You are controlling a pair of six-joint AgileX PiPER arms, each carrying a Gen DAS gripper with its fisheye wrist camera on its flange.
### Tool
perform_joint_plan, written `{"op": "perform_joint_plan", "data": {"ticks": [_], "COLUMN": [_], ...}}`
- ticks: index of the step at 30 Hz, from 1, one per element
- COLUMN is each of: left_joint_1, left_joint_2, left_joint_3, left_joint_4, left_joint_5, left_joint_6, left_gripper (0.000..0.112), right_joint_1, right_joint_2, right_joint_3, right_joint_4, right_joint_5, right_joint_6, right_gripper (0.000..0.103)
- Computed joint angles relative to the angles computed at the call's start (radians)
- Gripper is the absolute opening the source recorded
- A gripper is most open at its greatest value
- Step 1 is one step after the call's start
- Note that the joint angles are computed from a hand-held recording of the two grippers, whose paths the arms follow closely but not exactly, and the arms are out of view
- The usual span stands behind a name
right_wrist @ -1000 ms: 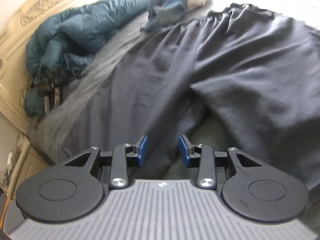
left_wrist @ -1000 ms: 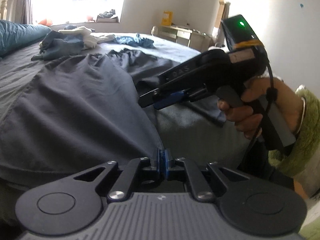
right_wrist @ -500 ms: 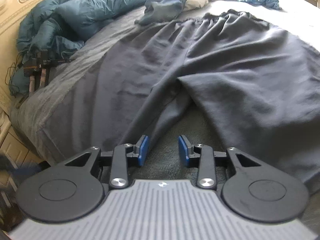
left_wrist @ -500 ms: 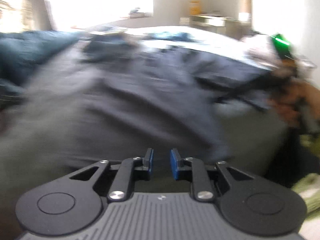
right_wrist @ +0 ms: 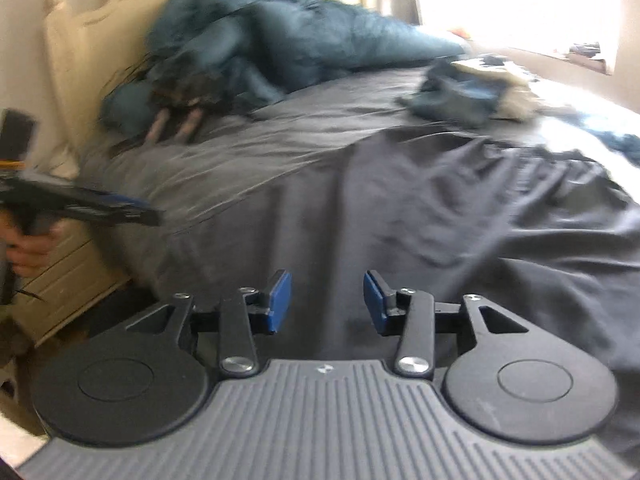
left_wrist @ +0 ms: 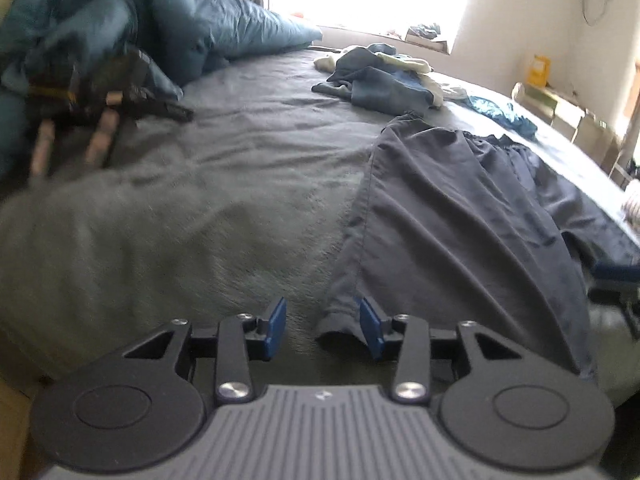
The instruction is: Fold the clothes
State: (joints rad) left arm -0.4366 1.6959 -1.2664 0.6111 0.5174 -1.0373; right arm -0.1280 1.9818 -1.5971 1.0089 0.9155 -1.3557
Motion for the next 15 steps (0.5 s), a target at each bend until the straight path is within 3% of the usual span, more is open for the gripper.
{"op": "perform_joint_plan", "data": {"ticks": [3, 8, 10, 12, 15], "left_joint_1": [0.025, 0.047, 0.055, 0.063, 0.075], "left_joint_2": [0.005, 0.033, 0.055, 0.055, 0.007], "left_joint_3": [0.037, 0.064, 0.058, 0.081, 0.153], "left_joint_4": [-0.018, -0.005, -0.053, -0.029, 0.168], "left_joint_5": [-0.097, -0.196, -0.202, -0.225, -0.260], "left_joint_6": [-0.015, -0.030, 0.011, -0.040, -0.278], "left_gripper": [0.046, 0.043, 0.002, 0.003, 0.003], "right_joint_1": [0.060, 0.167, 0.193, 0.207, 0.214], "right_joint_2": [-0.022, -0.078, -0.086, -0.088, -0.047], "right_joint_3": [0.043, 0.166, 0.188, 0.205, 0.160], "right_joint_4": [-0.028, -0.066, -0.084, -0.109, -0.258], "right_joint_5": [-0.008, -0.125, -0.163, -0.198, -0.185], "right_joint_6": [-0.058, -0.181, -0.180, -0.170, 0.003], "right_gripper": [0.042, 0.045, 0.045, 0.045, 0.046]}}
